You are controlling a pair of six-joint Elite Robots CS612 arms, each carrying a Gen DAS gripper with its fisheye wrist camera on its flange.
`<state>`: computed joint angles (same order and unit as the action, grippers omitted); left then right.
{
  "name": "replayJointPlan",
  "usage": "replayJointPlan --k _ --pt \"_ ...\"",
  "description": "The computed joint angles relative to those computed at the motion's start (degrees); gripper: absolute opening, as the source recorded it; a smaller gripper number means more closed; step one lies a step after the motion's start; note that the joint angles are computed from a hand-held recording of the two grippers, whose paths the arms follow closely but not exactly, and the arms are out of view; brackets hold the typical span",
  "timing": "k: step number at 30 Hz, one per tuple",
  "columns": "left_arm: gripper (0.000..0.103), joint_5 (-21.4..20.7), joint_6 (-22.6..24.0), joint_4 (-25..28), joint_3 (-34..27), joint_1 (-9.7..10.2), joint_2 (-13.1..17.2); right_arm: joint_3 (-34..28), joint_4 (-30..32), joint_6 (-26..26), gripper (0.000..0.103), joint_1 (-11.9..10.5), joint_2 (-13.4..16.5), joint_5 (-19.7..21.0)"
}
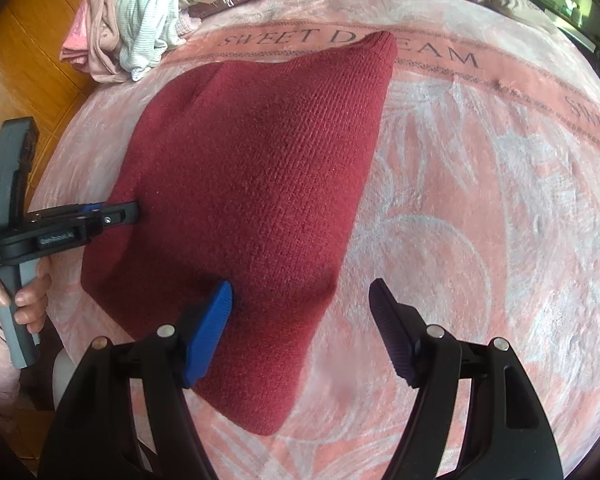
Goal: Fold small clothes
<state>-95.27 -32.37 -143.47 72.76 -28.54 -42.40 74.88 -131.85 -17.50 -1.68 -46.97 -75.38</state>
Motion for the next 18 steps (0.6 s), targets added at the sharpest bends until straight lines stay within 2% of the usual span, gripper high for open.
replayJointPlan --k 3,5,7,9,15,18 --pt "0.059 -2.4 -1.5 -1.0 0.5 0.67 -0.9 0.0 -0.5 0.0 0.071 -0.3 -0.4 0.4" --pt "0.073 -4.2 -1.7 -3.4 0.7 1.41 -1.2 -0.7 0.0 1.0 0.072 -0.6 -0.3 1.7" --pt "0.079 -4.9 -1.9 -4.6 -0.3 2.11 -0.8 -2.3 1.2 2.4 0.074 -0.9 0.3 3.1" --pt "0.08 -7.4 -1.8 -4.1 -2.2 2.86 0.4 -4.2 2.7 2.9 0.075 -0.9 1.2 3.6" --pt "0.081 -16.0 -1.4 2.4 -10.2 4.15 5.7 -11.0 9.7 4.7 0.078 -0.6 5.5 4.3" --pt "0.085 -17.4 -0.5 4.8 -12.3 4.22 7.4 -12.8 12.8 5.3 0.079 -0.8 7.0 7.3"
